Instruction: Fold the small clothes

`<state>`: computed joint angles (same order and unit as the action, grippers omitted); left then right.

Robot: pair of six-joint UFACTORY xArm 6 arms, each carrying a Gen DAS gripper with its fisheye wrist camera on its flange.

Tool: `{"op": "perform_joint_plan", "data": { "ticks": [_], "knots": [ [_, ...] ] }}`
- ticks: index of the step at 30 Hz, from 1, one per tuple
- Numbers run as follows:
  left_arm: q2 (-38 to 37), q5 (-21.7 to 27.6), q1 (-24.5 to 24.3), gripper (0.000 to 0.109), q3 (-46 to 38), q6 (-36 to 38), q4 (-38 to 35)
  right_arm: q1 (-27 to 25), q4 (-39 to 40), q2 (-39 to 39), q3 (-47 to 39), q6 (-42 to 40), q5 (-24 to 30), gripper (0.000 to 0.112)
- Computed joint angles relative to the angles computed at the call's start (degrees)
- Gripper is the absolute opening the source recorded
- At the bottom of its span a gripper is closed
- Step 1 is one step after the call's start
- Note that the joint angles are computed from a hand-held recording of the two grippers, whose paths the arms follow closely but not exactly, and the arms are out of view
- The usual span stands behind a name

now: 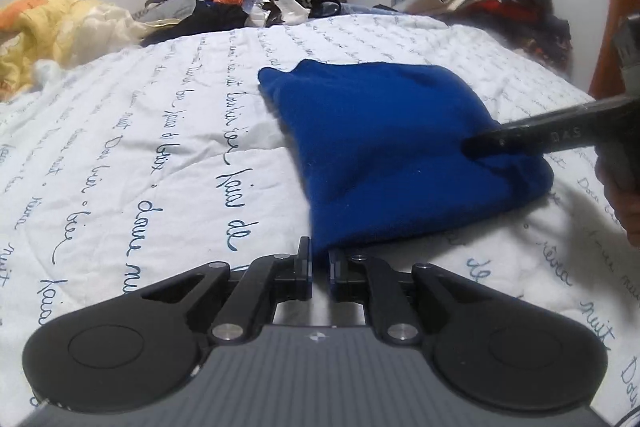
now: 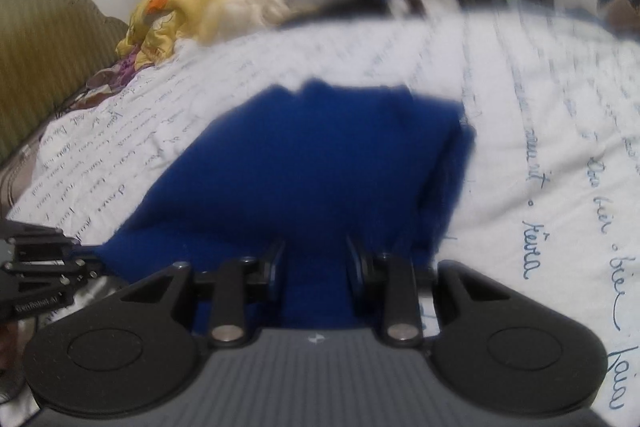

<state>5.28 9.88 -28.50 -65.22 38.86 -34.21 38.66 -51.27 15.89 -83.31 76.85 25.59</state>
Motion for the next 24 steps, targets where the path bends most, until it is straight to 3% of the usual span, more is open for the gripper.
{"op": "perform_joint_plan", "data": {
  "ticks": [2, 4, 5, 6, 7, 8, 9, 11, 12, 13, 14, 15, 17, 20, 21, 22, 24],
  "knots": [
    [-1.34, 3.72, 0.25, 0.016, -0.66, 3.71, -5.36, 0.28, 2.95, -0.73, -0.12, -0.26, 0.95, 0.031],
    [-3.13, 6.97, 1.15, 0.047, -0.92, 8.70, -13.43, -0.17, 6.97, -3.43, 2.39, 2.65, -0.33, 0.033],
    [-3.66, 8.33, 1.77, 0.079, -1.28, 9.53, -16.60, -0.64, 6.88, -5.34, 4.77, 5.38, -2.02, 0.037],
    [-3.82, 9.06, 2.34, 0.094, -1.75, 11.03, -21.02, -0.99, 6.72, -7.03, 6.94, 8.17, -2.90, 0.048],
    [-3.44, 9.52, 2.83, 0.094, -2.59, 10.36, -23.36, -1.02, 8.14, -8.13, 8.25, 9.26, -2.01, 0.063],
    [-2.25, 11.17, 3.50, 0.090, -4.26, 7.50, -23.31, -0.84, 11.39, -8.53, 8.67, 7.96, -0.09, 0.065],
    [-0.38, 14.05, 4.29, 0.084, -6.73, 3.05, -21.60, -0.67, 15.15, -8.23, 8.49, 5.04, 1.56, 0.065],
    [4.13, 18.91, 4.92, 0.072, -11.96, -3.36, -19.34, 0.05, 15.47, -7.06, 7.32, 2.71, 2.93, 0.063],
    [6.53, 19.04, 4.57, 0.054, -13.80, -5.82, -17.66, 0.70, 14.83, -6.17, 5.87, 1.62, 4.56, 0.059],
    [7.41, 16.78, 3.81, 0.047, -14.18, -5.88, -16.98, 1.28, 15.64, -5.10, 4.28, -0.99, 6.01, 0.039],
    [8.37, 15.63, 3.37, 0.028, -14.87, -6.43, -15.10, 1.91, 15.34, -4.31, 2.94, -2.70, 7.90, 0.033],
    [9.12, 16.19, 3.56, 0.021, -15.64, -8.01, -12.88, 2.38, 14.72, -4.05, 2.33, -4.36, 9.28, 0.031],
    [9.08, 18.67, 4.78, 0.021, -16.04, -7.22, -13.75, 2.55, 13.07, -5.66, 4.60, -5.49, 8.96, 0.026],
    [7.53, 16.87, 4.72, 0.023, -13.50, -1.57, -15.97, 2.33, 10.48, -7.44, 7.36, -3.98, 7.16, 0.026],
    [6.88, 15.53, 4.34, 0.023, -12.33, 0.44, -17.51, 2.11, 12.72, -7.08, 6.45, -6.11, 7.47, 0.029],
    [6.68, 13.91, 3.84, 0.023, -11.51, 2.77, -19.77, 1.92, 14.15, -6.44, 4.64, -7.15, 9.10, 0.039],
    [6.27, 11.33, 3.02, 0.024, -10.22, 7.26, -24.72, 1.36, 9.80, -4.70, -0.43, -2.64, 11.87, 0.054]
  ]
}}
